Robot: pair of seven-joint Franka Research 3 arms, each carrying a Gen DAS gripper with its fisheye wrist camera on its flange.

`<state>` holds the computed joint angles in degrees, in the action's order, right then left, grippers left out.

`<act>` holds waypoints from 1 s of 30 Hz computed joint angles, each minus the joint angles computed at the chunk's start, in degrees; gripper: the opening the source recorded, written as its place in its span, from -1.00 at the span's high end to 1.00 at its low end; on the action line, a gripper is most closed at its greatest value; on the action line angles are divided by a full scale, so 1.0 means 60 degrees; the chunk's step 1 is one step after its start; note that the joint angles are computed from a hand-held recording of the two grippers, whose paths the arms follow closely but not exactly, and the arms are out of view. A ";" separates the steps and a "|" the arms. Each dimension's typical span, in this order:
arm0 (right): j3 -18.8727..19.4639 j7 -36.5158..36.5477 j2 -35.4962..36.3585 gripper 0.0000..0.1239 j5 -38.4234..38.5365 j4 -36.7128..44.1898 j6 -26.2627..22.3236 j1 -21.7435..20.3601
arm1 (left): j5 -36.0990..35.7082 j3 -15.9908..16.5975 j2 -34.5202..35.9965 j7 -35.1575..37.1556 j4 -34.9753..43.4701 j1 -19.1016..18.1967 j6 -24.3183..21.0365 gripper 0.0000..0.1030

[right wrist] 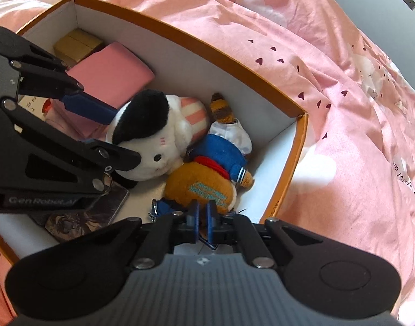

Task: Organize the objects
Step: 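Release the white plush from the left tool while the right tool releases the bear, then withdraw both tools toward the orange crochet ball and yellow tape measure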

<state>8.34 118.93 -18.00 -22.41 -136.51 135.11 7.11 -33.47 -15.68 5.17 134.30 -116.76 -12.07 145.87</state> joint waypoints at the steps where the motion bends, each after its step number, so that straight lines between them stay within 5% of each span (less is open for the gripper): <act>1: -0.0019 0.0100 -0.0218 0.91 0.0096 -0.0138 0.0099 0.0022 | -0.0303 -0.0010 -0.0184 0.0195 -0.0126 0.0053 0.0025 0.02; 7: 0.0405 0.1231 -0.2176 0.90 0.0549 -0.1432 0.1141 -0.0151 | -0.2401 0.0548 -0.1761 0.1451 -0.1099 -0.0106 -0.0336 0.02; 12: 0.1108 0.2252 -0.3971 0.80 0.1267 -0.2519 0.1636 -0.0301 | -0.2560 0.1226 -0.3150 0.1389 -0.2005 -0.0513 -0.1067 0.02; 21: 0.2753 0.4449 -0.5962 0.74 0.1839 -0.3737 0.1016 -0.0113 | -0.1392 0.1826 -0.4594 0.0783 -0.3726 -0.1035 -0.1842 0.02; 30: 0.3190 0.6389 -0.6218 0.66 0.2330 -0.4340 -0.0067 0.1187 | -0.0770 0.1898 -0.5033 -0.0090 -0.5023 -0.1221 -0.2301 0.02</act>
